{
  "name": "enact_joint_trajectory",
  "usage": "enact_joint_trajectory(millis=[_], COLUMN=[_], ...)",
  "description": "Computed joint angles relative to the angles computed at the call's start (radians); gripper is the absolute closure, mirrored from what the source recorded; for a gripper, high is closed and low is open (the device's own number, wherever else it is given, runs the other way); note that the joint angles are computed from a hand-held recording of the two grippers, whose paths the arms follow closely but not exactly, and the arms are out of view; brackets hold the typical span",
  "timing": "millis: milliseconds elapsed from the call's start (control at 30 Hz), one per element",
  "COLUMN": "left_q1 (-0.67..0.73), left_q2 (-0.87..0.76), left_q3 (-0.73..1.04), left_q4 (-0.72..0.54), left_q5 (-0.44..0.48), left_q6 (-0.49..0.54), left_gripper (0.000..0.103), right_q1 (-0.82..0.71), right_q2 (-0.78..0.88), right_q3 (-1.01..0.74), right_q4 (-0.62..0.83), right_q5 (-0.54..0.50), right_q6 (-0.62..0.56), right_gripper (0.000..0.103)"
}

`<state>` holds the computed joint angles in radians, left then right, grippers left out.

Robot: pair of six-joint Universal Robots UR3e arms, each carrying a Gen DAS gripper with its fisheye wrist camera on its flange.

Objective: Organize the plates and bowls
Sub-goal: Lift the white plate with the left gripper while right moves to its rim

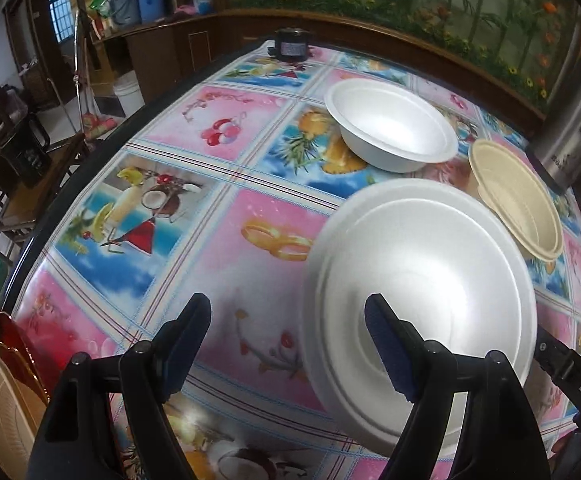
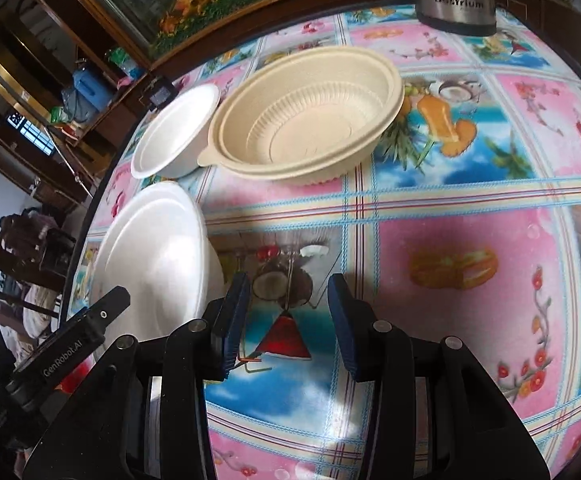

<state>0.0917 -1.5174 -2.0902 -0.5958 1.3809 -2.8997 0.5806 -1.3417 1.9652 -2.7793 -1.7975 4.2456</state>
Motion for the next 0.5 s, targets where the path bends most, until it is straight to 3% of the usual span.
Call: enact_joint_trajectory(millis=[167,300,500], left_q1=[0.014,0.019,0.005], left_q2=[0.010,0.022,0.004], left_q3=[-0.001,-0.010,-0.015], left_q4=[-0.005,0.005,0.023], left_q5=[-0.008,-0.017,-0.014], left_q6=[0.004,0.005,0.020], left_gripper=[0.024,0.024,0.025], right_q1=[0.007,0.010,0.023], right_q2=[-0.017,-0.024,0.044], right_q3=[0.022,0.035,-0.095], right_q4=[-0.050,-0.085,0.054], right_q5=[-0.023,-0.025,-0.008], right_q6=[0.007,0.014,-0.016], right_gripper=[0.062,0.052,0.052])
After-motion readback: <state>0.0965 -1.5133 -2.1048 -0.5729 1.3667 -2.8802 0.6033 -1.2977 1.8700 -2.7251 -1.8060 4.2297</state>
